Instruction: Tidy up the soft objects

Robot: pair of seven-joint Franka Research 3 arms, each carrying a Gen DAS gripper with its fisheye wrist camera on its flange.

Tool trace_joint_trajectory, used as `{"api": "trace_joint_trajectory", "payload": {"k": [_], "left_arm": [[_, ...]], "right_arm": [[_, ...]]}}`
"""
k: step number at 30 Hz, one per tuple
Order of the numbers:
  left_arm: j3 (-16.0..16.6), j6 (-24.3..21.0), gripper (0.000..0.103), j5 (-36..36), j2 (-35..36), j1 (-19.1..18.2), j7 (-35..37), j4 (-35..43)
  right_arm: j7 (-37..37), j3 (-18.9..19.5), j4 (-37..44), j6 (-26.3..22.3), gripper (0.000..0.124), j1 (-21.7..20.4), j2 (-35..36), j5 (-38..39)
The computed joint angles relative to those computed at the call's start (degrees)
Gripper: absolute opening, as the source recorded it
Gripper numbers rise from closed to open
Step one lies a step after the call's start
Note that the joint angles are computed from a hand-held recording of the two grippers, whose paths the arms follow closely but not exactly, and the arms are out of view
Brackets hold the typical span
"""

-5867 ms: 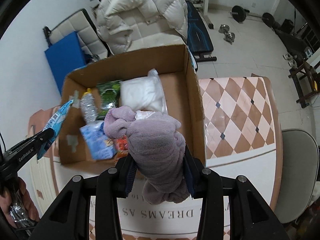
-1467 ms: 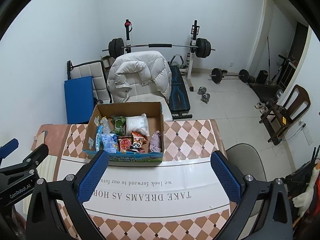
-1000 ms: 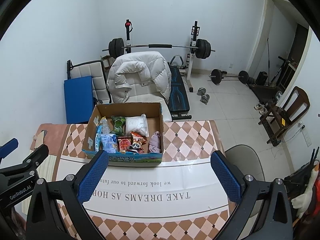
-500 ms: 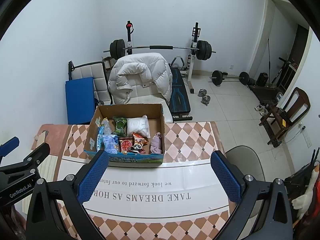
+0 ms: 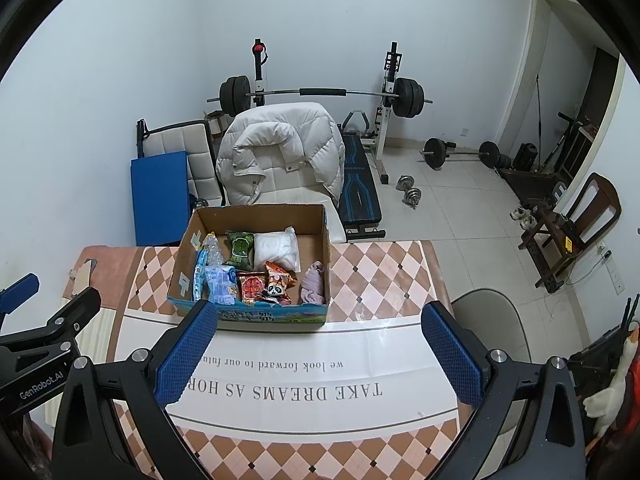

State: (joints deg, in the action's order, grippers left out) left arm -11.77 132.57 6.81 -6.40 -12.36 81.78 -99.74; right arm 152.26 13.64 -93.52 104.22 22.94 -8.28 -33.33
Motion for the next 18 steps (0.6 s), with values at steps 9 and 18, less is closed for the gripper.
{"api": "trace_joint_trajectory", "payload": {"k": [9,18], "left_arm": [[0.0,0.1,0.103,0.2,0.0,0.1,0.0,-0.1],[0.2,0.2,0.103,-0.5,-0.4,0.1,0.8,-0.7]], "right_arm": [[0.1,0.0,0.1,-0.3,0.103,0.2,0.1,0.0],[0.0,0.1,-0.1,-0.3,0.103,0.1,-0.1,0.1]]}}
